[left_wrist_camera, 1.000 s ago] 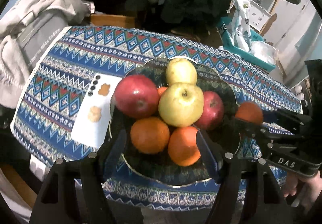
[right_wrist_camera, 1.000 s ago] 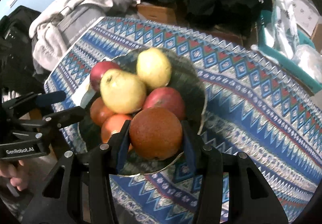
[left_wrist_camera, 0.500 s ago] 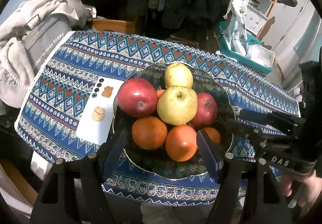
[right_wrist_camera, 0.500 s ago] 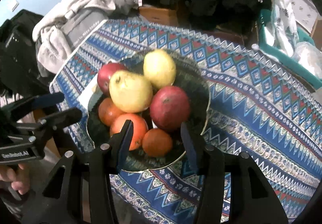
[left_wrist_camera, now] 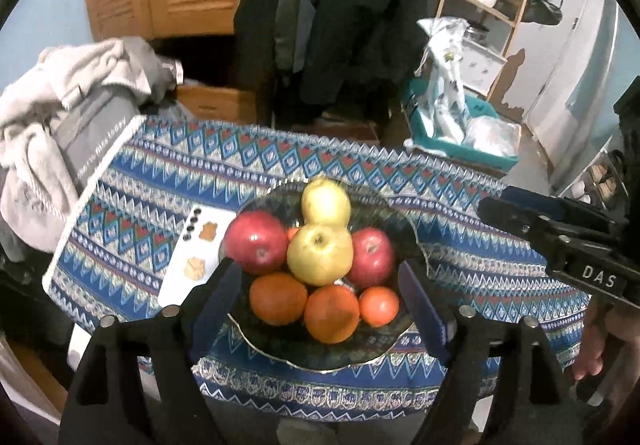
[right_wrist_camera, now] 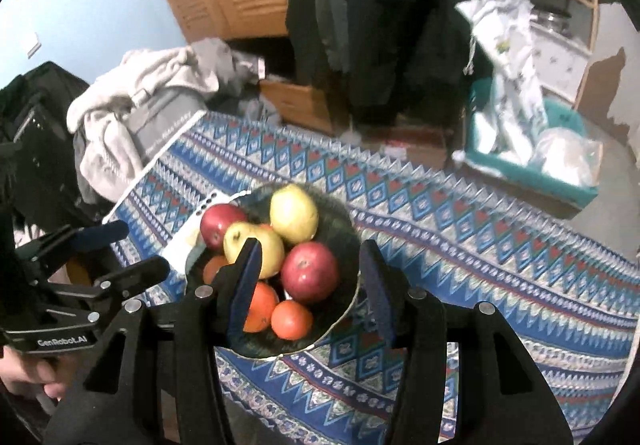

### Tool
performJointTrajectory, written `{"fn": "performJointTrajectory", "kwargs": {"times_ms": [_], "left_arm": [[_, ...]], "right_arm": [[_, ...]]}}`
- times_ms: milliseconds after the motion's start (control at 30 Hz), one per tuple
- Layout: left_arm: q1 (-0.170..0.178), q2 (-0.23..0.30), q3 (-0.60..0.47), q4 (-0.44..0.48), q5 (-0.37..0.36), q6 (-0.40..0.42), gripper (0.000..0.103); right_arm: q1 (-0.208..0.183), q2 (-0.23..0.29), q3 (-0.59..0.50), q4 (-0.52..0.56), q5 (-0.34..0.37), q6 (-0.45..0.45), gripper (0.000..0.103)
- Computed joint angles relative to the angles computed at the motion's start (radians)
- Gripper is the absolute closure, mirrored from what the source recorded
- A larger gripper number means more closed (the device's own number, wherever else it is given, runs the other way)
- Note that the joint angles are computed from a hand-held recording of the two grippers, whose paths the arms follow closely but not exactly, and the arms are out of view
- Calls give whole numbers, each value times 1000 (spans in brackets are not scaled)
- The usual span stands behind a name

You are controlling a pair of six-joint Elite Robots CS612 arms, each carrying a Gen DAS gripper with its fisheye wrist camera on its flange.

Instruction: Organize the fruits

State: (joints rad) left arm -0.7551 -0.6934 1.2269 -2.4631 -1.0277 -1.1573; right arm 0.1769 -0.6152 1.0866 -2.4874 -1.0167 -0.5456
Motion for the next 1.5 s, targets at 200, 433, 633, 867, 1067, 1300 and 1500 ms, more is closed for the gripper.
{"fn": "performJointTrajectory", "kwargs": {"times_ms": [200,433,633,867,1067,1300,1500], "left_arm": [[-12,-12,0,-11,67,8,18],[-23,-15,-16,14,138,20,16],[-26,-17,-29,4,147,32,11],[-36,-18,-46,39,202,18,4],[-43,-13,-66,67,251,15,1],[-46,-3,-88,86,269,26,1],[-47,6,-108,114,267,36,1]], "right_arm": [[-14,-26,29,-75,20,36,49],[-32,-47,56,-147,34,76,41],[-43,-65,86,-229,13,109,27],[-60,-81,113,-302,19,146,19],[-74,-88,126,-333,25,161,18],[-82,-81,124,-341,4,176,18],[-84,-78,121,-335,-18,180,18]]}}
